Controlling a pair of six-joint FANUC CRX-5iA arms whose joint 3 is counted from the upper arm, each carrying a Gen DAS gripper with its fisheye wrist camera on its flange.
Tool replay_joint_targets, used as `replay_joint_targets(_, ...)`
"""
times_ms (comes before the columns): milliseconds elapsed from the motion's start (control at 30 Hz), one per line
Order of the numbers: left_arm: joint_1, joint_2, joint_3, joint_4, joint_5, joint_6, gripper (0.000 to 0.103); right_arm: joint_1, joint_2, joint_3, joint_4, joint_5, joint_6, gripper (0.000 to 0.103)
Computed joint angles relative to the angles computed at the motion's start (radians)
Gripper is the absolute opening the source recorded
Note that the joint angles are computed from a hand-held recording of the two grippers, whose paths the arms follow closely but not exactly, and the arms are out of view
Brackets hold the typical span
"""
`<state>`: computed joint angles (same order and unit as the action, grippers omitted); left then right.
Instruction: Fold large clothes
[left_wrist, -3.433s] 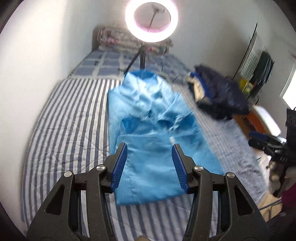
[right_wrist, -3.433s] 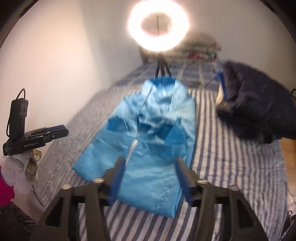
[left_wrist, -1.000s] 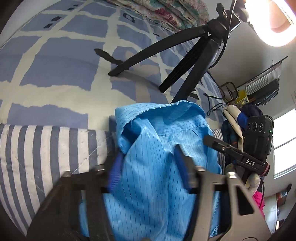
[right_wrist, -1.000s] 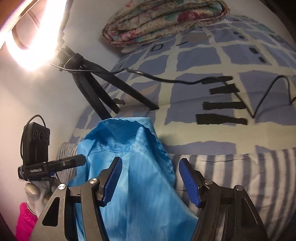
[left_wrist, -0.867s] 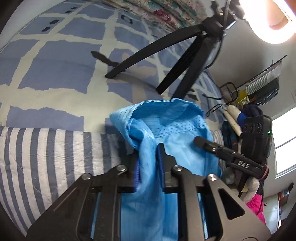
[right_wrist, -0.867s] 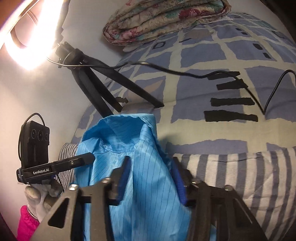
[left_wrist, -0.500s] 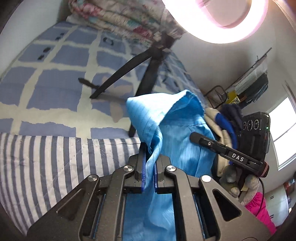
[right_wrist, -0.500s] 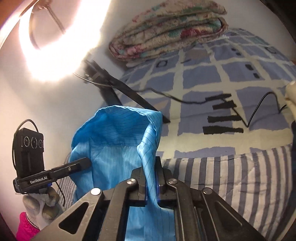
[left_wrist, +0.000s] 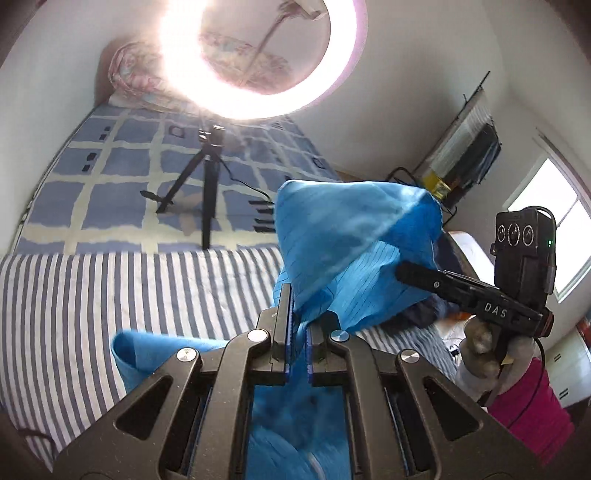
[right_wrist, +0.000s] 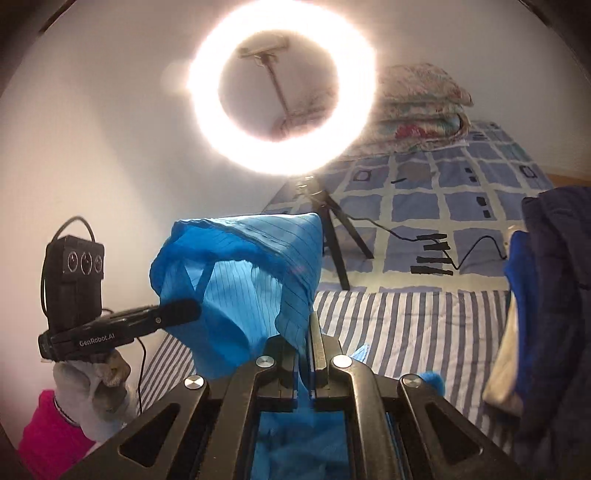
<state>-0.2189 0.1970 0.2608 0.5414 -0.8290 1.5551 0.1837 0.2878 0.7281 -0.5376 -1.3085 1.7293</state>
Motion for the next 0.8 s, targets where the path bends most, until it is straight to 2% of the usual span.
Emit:
replay_joint_targets(100, -0.035, -0.062, -0.031, -0.059, -0.028, 0.055, 0.002, 0.004, -0.100, -0.106, 0.034, -0.017, -0.001, 0.001)
replay_joint_targets(233, -0.084, -0.164, -0.125, -0.116, -0.009, 0.103, 0.002, -0.019, -0.228, -0.243, 0.011, -0.039, 0.011, 0.001)
replay_joint_targets(500, -0.180, -0.371, -0.412, -0.151, 0.084, 0.231, 0.002, -0.001, -0.461, -0.523, 0.005, -0.086, 0.083, 0.001)
replay_joint_targets(800, -0.267, -0.445, -0.605, -0.216, 0.115, 0.382, 0.002, 0.085, -0.633, -0.800, 0.078, -0.050, 0.052, 0.001)
